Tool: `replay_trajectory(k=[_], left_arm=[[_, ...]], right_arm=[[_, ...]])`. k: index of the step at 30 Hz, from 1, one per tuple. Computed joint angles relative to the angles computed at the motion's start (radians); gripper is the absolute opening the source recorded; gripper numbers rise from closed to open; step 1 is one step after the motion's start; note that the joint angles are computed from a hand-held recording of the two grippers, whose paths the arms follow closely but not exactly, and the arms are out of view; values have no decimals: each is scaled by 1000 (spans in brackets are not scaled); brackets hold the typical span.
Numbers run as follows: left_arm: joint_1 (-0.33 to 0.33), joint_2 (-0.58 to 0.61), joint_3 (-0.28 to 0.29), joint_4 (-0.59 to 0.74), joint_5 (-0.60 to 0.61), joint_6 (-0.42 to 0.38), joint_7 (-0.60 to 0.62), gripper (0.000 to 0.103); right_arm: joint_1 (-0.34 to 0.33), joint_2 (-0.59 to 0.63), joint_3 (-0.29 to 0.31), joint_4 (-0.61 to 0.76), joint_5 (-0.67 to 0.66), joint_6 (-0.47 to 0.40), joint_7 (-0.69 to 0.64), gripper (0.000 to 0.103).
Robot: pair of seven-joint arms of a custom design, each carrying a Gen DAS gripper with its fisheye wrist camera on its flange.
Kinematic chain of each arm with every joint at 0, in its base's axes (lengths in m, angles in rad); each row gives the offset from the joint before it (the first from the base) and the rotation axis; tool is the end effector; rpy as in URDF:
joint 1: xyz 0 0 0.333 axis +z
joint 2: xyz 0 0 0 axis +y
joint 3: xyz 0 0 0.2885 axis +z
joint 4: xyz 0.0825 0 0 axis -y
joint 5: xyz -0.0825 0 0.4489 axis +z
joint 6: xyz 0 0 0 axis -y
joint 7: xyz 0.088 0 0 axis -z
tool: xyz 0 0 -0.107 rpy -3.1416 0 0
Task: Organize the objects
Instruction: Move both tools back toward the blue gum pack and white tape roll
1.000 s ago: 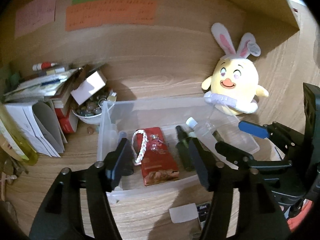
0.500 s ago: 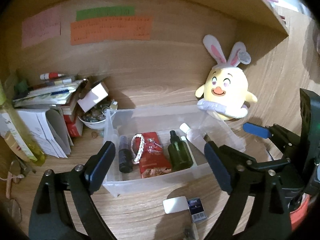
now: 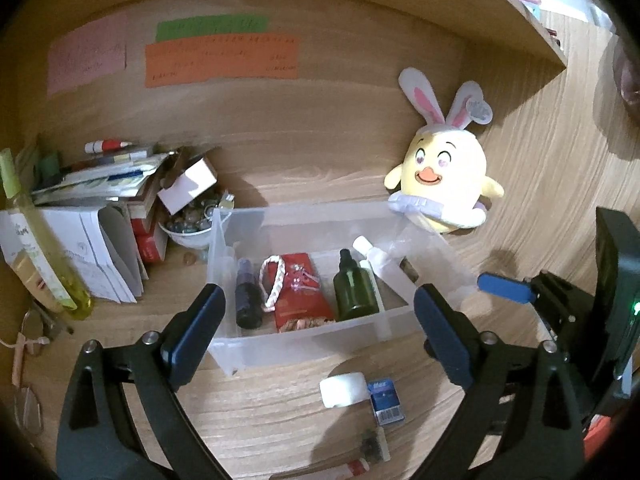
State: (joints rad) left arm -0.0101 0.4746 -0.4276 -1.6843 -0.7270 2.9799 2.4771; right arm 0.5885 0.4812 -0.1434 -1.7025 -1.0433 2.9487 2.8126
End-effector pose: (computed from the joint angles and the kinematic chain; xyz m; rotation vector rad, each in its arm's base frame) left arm 0.7146 -0.2400 0.3668 -1.2478 2.2037 -1.1978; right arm 0.6379 0.3795 0.3162 -1.8325 1.4861 -0.7251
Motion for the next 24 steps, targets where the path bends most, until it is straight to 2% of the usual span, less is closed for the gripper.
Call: replay_trajectory(k=[3, 7, 13, 20, 24], left_arm=[[-9, 1, 19, -9, 16, -11, -24, 96], [-51, 7, 87, -22, 90, -34, -113, 96], [-68, 23, 138, -31, 184, -70, -228, 96], [-45, 46, 139, -24, 221, -110, -298, 96], [-45, 52, 147, -24, 238, -114, -327, 96]], right_arm=[[-13, 8, 23, -5, 41, -12, -41, 86], [-18, 13, 34, -13, 80, -12, -79, 86], [-54, 48, 85, -3, 226, -11, -210, 86], [-109, 118, 163, 46, 446, -27, -420, 86], [-82, 138, 146, 71, 495, -46, -480, 84]])
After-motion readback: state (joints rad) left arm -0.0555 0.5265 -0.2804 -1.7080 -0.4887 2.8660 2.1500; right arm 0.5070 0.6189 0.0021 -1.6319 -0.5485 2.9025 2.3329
